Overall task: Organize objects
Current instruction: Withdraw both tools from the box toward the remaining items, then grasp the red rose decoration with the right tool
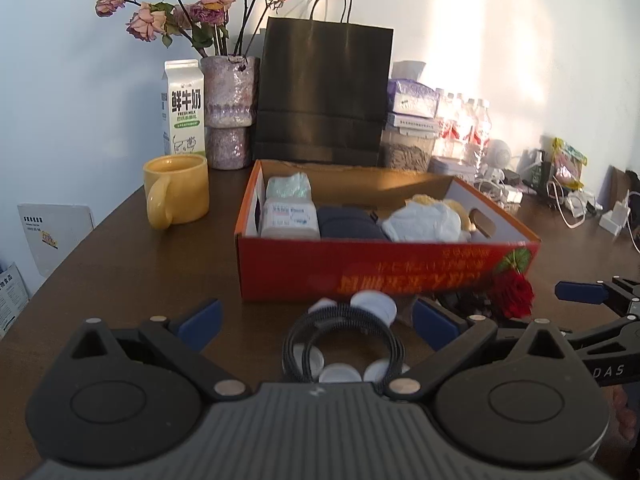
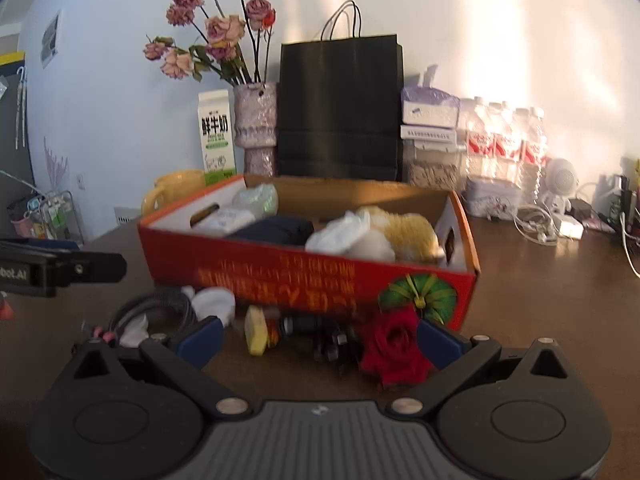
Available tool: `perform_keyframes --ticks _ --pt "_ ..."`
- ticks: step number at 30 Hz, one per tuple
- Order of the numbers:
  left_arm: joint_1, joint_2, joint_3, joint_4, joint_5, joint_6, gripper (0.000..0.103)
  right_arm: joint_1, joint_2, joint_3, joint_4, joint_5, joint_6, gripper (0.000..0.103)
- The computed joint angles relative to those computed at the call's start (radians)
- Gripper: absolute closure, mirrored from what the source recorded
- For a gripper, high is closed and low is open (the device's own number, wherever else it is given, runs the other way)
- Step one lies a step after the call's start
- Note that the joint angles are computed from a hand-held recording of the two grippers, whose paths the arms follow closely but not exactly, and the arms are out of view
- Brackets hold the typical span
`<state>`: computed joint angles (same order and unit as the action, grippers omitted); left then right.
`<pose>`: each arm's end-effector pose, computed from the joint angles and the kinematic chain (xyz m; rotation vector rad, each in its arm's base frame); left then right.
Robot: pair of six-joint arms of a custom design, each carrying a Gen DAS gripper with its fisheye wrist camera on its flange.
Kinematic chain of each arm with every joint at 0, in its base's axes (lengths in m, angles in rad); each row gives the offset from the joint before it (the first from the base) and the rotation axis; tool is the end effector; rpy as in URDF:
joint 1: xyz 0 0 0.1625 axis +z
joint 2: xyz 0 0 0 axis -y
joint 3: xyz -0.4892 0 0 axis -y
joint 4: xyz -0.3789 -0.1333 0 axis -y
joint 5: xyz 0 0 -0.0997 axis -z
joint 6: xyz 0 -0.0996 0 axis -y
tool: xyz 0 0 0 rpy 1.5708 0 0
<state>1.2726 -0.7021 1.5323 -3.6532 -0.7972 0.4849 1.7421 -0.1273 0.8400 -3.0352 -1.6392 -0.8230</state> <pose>-0.0200 -0.7555 0.2711 0.2121 2.0105 -1.3227 0.2802 -0.8777 -0.0277 1.2438 -2.3679 0.9706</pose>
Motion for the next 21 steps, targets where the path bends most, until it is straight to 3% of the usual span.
perform_keyframes --ticks 6,12,17,21 --pt "-0.012 -0.02 0.078 -0.025 0.011 -0.011 0.0 -0.008 -0.06 0.139 -0.082 -0.016 -0.002 0.0" --pt "-0.021 -0.024 0.106 -0.031 0.022 -0.014 0.0 -0.015 -0.081 0.192 -0.13 -0.035 0.006 0.0" --pt "-0.027 -0.02 0.1 -0.024 0.02 -0.011 0.0 -0.018 -0.076 0.18 -0.158 -0.039 -0.001 0.002" --pt "-0.031 -0.002 0.071 -0.003 0.011 -0.004 0.0 -0.016 -0.043 0.097 -0.139 -0.074 -0.019 0.012"
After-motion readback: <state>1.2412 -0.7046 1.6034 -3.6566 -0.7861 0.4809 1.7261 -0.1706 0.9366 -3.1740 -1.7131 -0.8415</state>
